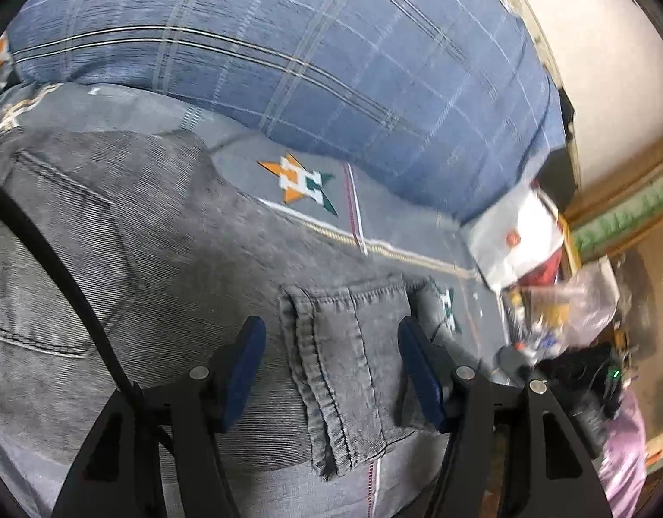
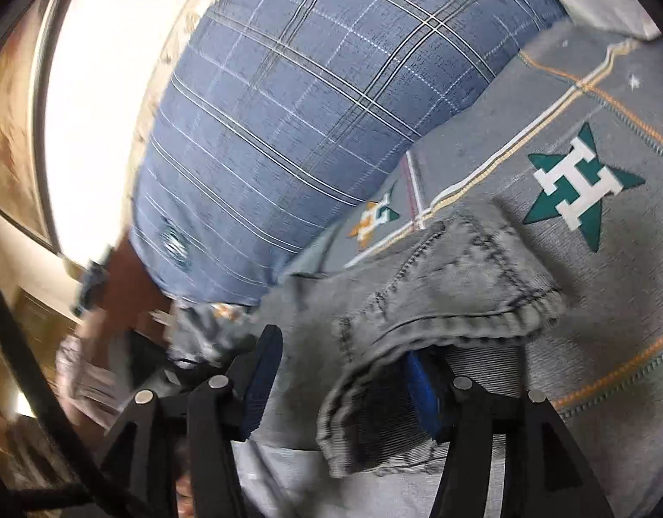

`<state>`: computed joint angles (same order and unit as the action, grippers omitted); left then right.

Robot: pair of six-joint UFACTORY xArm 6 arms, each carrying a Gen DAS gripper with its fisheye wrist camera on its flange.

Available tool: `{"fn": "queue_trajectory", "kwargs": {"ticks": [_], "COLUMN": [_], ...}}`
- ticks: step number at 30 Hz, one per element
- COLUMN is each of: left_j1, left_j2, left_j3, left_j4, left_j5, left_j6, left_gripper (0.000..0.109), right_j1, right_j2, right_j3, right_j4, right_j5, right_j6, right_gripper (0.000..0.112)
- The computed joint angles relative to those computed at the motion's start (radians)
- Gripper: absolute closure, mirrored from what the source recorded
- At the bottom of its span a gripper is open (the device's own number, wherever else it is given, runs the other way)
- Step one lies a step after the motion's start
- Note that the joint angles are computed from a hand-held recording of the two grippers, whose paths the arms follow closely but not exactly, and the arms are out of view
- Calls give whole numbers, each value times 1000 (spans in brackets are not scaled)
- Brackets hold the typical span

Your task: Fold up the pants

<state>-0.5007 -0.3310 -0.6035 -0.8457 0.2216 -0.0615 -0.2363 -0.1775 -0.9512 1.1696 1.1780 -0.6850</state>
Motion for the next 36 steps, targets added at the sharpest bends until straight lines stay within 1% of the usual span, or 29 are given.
{"fn": "queue_trajectory", "kwargs": {"ticks": [1,2,4,5,6,7,8,9,11,12,13,15,17,19,20,21,23,24,25,26,27,28,29,30,31,32,33,34,36], "left_j1": [-9,-18,-44,-56,-68,-72,-71,-68,-45,-33,-25,-22,-31,-52,-62,-72,-103,-115,-122,-125,-124,-124,-127,-129,-131,-133,-136,-139,-150], "left_j2": [14,21,27,24,15,6,-8,-22,-40,-44,-46,-46,-38,-16,-8,-5,-14,-17,-16,-11,-5,-6,-11,-23,-30,-29,-24,-13,14], "left_j3": [-8,-13,-23,-18,-6,6,24,43,68,71,70,55,38,13,4,-1,9,17,21,19,15,16,20,30,36,35,26,10,-24], "left_j4": [-7,-47,-173,-189,-200,-194,-172,-137,-26,0,-4,-55,-47,-69,-60,-45,-8,26,57,73,81,90,92,106,153,186,208,221,241], "left_j5": [1,0,4,-6,-22,-29,-34,-38,-28,-21,-15,-4,6,21,31,37,15,4,-2,2,9,18,15,10,5,4,7,15,30], "left_j6": [7,42,170,185,188,174,146,111,16,-12,-17,27,38,69,68,62,40,13,-12,-31,-41,-59,-66,-78,-115,-143,-159,-163,-159], "left_gripper": [44,44,44,44,44,44,44,44,44,44,44,44,44,44,44,44,44,44,44,44,44,44,44,44,44,44,44,44,44], "right_j1": [-4,-3,22,36,66,89,97,97,52,25,3,-28,-29,-19,-31,-52,-90,-100,-88,-63,-35,-14,-27,-54,-68,-68,-63,-64,-74], "right_j2": [6,13,43,57,89,120,133,130,105,90,73,47,44,74,83,90,99,99,92,87,102,121,139,124,97,69,59,69,119], "right_j3": [-7,-10,-38,-48,-74,-100,-106,-96,-68,-57,-45,-25,-26,-54,-53,-45,-21,-21,-31,-42,-48,-55,-63,-52,-45,-41,-44,-44,-41], "right_j4": [7,28,39,33,6,-29,-57,-45,36,74,105,152,164,135,152,194,276,270,223,133,81,71,102,165,191,189,171,168,197], "right_j5": [23,39,38,31,36,56,77,81,112,123,126,137,134,178,210,249,305,291,234,164,136,150,206,233,219,182,158,171,255], "right_j6": [-4,-24,-21,-12,7,29,48,52,22,-1,-11,-39,-39,-25,-23,-23,-19,-3,13,40,74,105,106,66,20,-10,-8,2,37], "right_gripper": [53,53,53,43,37,33,33,33,34,34,33,33,29,29,29,29,28,27,26,25,25,25,25,25,25,25,25,25,25]}}
